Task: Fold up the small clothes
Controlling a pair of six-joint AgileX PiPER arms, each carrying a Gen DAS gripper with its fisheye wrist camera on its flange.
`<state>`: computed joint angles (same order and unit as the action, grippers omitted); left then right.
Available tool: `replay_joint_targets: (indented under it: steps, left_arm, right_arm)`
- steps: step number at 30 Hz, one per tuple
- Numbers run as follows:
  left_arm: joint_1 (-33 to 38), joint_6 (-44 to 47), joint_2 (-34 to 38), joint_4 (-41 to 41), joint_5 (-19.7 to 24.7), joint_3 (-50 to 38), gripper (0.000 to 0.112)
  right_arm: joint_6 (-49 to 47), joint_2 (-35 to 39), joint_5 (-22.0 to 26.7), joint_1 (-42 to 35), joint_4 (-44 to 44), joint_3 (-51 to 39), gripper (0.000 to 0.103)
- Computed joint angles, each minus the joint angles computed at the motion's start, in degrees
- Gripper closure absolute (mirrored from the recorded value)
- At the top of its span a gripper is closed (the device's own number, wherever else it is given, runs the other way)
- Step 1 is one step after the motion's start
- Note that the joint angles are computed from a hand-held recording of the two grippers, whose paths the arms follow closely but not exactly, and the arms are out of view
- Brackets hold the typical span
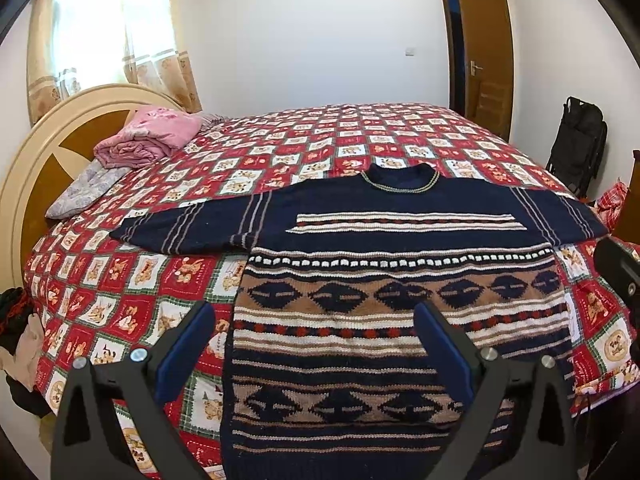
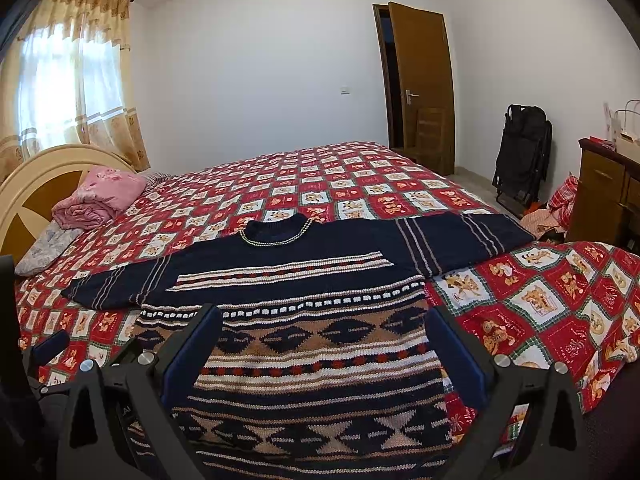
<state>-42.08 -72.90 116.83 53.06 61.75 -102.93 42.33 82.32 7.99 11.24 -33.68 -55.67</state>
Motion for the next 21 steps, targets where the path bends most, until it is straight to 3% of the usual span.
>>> replay_joint_targets:
  steps: [7,21]
  left_arm:
    - [-0.24,-0.04,0.15,0.06,0.03,-0.21,0.011]
    - [0.15,0.82,0.48,-0.98,0.27,-1.35,0.011]
  right_arm:
    - [4.04,0.06,-0.11,0.20,-3.65,0.18,0.001]
    - [-2.25,0.02,-0.27,-0.47,2.64,0.20,0.001]
